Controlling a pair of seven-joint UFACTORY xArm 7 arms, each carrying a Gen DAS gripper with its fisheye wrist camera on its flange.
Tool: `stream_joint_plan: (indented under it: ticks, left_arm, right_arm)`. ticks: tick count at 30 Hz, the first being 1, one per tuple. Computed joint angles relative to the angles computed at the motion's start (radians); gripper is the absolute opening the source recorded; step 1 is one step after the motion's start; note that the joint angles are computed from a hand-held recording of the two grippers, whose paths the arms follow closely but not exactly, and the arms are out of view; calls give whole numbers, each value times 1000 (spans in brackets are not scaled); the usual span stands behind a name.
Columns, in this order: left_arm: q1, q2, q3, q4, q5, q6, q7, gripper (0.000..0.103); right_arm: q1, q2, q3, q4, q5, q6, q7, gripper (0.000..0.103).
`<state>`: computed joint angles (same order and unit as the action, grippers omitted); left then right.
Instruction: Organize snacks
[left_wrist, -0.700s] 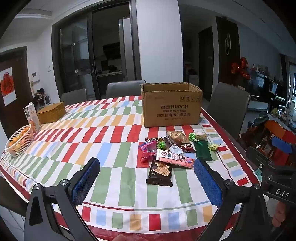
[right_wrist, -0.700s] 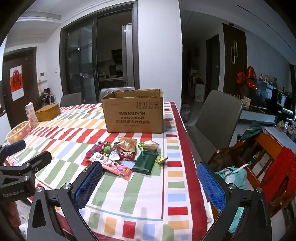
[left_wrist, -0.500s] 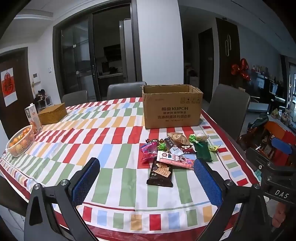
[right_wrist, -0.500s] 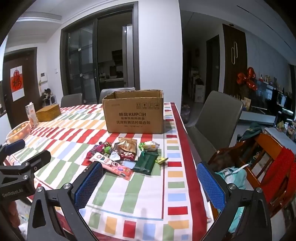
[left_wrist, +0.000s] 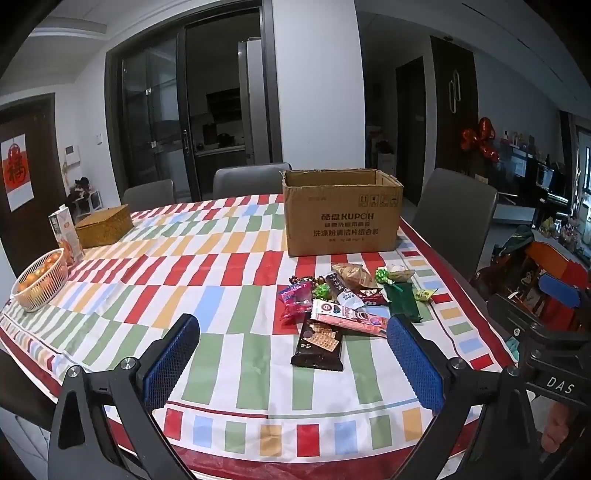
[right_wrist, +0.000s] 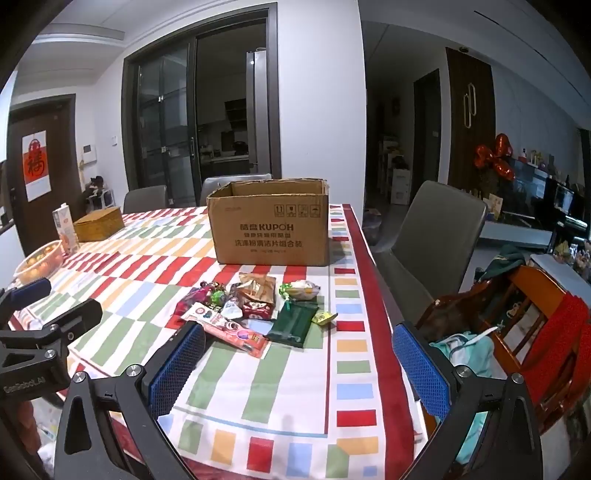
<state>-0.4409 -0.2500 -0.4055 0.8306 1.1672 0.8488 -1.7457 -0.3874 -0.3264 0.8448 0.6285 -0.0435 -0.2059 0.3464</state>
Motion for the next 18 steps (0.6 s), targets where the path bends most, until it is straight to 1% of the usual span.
stream_joint_plan:
  ticks: [18]
  left_arm:
    - [-6,-1,-2,-1,-2,7,2,103]
  right_arm:
    - [8,0,-7,-2,3,-1,-3,103]
